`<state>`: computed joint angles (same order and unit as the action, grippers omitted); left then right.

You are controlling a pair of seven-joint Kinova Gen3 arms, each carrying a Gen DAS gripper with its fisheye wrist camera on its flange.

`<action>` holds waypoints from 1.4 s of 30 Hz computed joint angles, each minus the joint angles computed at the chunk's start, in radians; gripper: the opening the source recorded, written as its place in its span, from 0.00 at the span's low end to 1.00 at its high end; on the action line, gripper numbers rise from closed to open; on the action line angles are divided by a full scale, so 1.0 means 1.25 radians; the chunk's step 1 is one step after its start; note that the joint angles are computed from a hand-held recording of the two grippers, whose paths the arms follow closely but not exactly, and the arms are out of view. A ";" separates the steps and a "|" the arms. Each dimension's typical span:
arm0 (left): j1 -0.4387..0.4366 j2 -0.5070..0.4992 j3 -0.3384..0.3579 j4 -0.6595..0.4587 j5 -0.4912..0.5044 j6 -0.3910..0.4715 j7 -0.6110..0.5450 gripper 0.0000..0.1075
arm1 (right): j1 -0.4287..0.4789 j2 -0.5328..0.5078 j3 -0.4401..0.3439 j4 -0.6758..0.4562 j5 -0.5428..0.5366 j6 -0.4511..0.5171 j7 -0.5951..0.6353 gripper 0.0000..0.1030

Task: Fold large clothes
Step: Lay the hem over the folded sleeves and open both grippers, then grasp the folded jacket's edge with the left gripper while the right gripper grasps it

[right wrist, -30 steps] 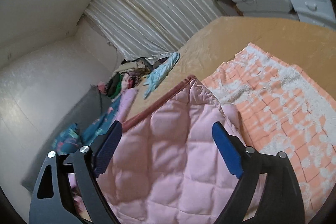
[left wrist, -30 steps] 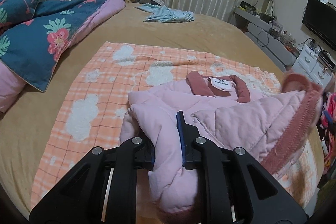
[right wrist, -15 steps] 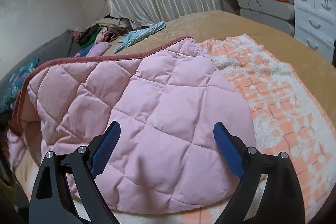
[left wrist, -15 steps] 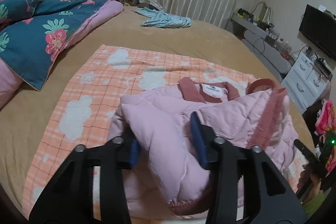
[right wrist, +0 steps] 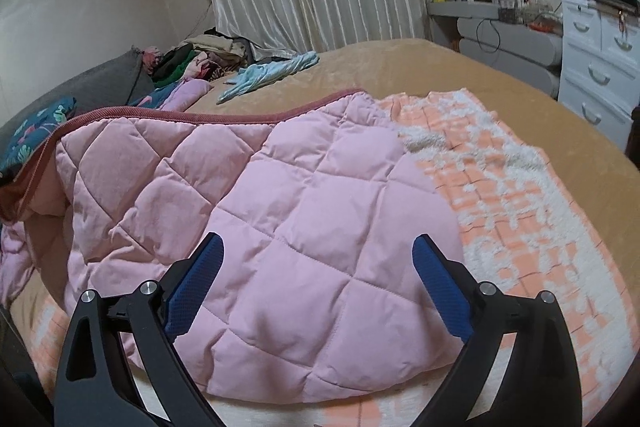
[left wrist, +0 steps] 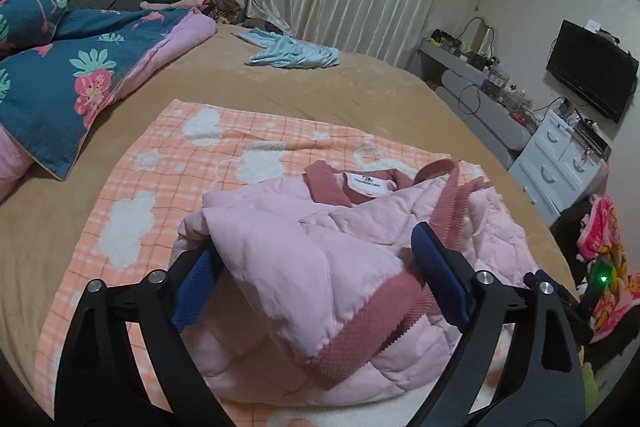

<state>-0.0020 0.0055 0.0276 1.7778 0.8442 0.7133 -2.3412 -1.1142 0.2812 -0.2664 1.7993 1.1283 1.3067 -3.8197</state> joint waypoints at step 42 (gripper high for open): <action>-0.110 0.116 0.059 0.187 0.209 -0.187 -0.257 0.10 | 0.117 -0.011 0.029 0.063 -0.084 -0.140 0.116 0.36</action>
